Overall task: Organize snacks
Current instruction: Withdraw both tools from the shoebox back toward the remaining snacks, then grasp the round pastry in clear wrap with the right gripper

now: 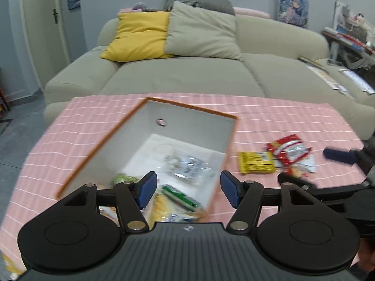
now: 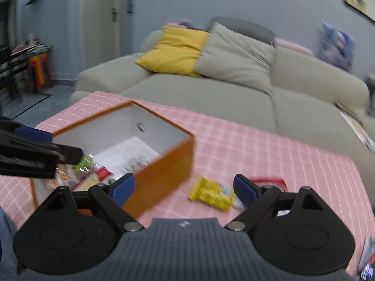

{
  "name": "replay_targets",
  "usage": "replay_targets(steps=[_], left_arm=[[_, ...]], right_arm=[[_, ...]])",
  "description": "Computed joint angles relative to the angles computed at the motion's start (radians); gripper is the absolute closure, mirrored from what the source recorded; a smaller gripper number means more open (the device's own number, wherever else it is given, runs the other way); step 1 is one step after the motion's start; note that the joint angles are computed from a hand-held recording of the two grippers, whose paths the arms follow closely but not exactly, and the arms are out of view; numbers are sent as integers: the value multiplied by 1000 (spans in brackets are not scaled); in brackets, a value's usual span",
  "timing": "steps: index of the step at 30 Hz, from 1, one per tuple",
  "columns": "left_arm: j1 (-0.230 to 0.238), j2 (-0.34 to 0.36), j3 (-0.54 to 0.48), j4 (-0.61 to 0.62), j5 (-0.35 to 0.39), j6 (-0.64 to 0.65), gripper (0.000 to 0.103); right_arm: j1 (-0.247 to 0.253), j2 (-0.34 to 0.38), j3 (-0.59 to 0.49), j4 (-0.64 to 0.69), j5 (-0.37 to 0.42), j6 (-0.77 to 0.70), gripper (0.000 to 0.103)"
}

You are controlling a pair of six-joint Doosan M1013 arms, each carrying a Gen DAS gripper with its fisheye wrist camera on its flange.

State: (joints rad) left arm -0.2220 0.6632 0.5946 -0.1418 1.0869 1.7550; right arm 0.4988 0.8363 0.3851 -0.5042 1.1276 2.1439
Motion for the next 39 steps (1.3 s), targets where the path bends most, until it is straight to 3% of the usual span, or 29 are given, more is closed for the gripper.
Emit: replay_targets(steps=[9, 16, 20, 27, 39], left_arm=[[-21, -20, 82, -153, -3, 106, 30], [-34, -1, 88, -199, 15, 134, 30], [-41, 28, 52, -193, 37, 118, 30], [-57, 92, -41, -184, 74, 131, 30], [-80, 203, -228, -73, 160, 152, 30]], right_arm=[[-13, -131, 296, -37, -10, 195, 15], [-26, -145, 358, -72, -2, 211, 15], [-43, -150, 379, -70, -12, 226, 22], [-72, -119, 339, -44, -1, 187, 37], [-106, 5, 148, 49, 45, 37, 37]])
